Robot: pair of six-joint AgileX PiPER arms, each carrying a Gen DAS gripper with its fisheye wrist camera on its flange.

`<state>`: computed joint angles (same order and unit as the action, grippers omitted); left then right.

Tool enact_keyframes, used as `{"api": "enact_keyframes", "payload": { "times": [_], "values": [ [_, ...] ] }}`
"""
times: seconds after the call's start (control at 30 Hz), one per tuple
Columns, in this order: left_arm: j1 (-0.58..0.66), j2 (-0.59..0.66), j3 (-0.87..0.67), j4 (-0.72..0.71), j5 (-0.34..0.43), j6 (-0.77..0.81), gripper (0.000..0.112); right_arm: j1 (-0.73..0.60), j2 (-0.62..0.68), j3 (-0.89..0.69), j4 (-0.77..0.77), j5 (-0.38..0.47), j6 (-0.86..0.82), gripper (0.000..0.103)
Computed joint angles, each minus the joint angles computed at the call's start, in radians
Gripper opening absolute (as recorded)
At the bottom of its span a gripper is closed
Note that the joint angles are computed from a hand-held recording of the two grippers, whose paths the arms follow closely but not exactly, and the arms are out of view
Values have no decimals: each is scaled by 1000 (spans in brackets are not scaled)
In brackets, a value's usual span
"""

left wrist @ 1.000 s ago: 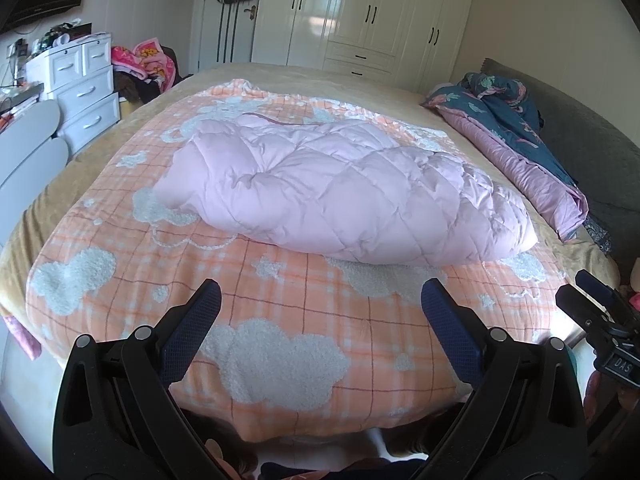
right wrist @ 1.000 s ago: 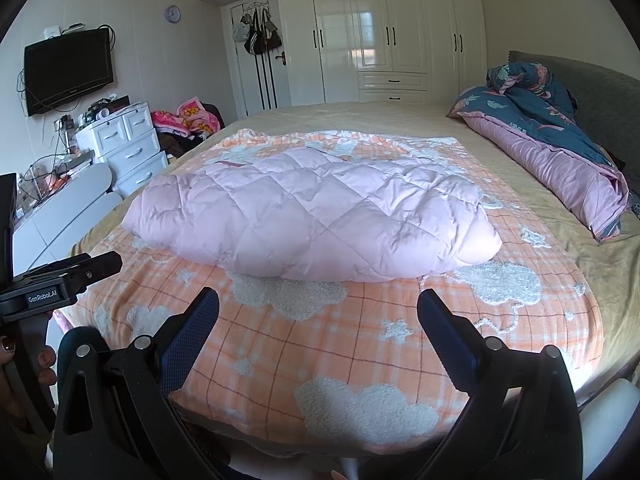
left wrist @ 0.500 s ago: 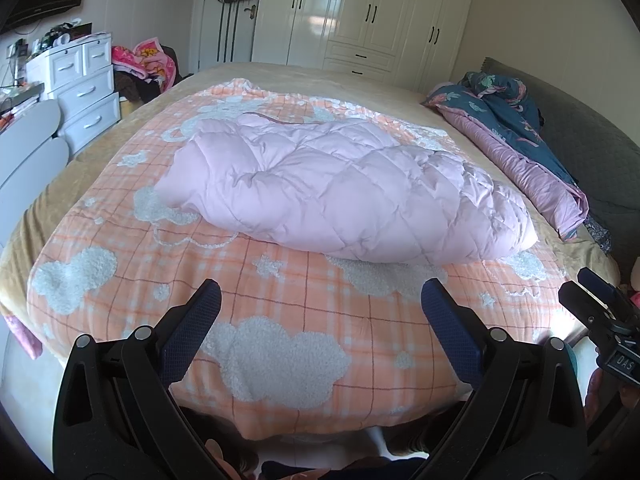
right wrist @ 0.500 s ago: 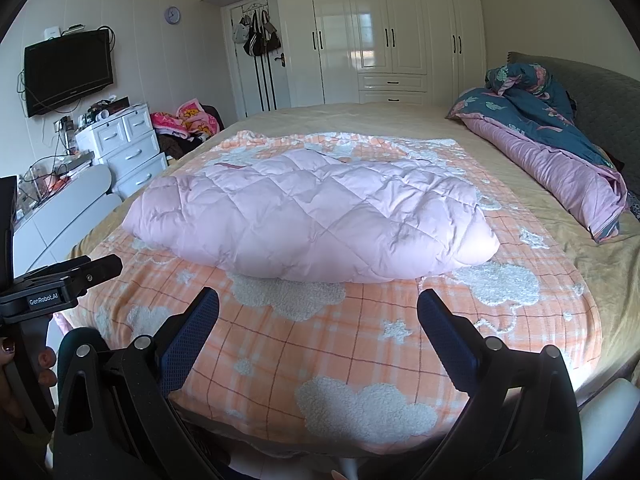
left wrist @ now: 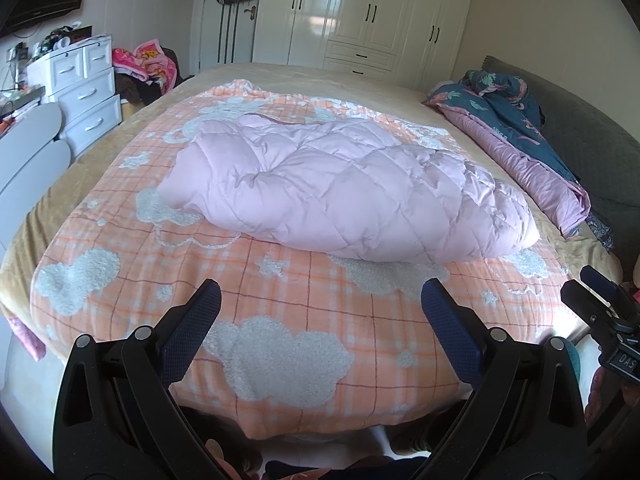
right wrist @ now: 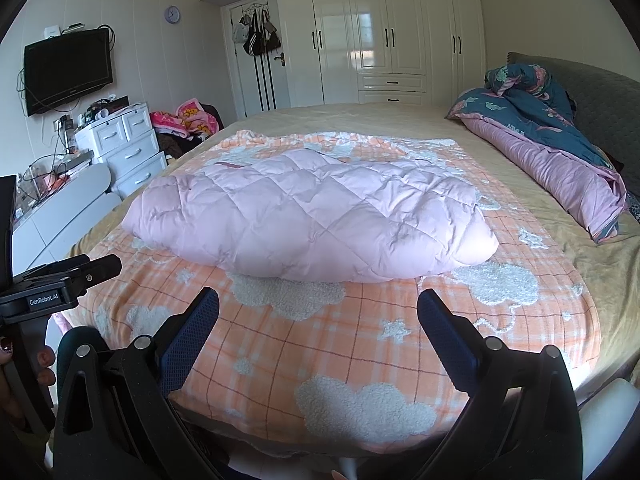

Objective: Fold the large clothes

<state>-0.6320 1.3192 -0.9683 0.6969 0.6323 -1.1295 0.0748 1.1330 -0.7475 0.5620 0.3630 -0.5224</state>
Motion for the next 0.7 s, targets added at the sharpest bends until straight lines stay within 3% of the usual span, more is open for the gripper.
{"api": "enact_keyframes", "payload": {
  "times": [0.7],
  "values": [
    [-2,-12,-1,1,7,3,94,-13,-9,4,-25,13,8,99]
  ]
}}
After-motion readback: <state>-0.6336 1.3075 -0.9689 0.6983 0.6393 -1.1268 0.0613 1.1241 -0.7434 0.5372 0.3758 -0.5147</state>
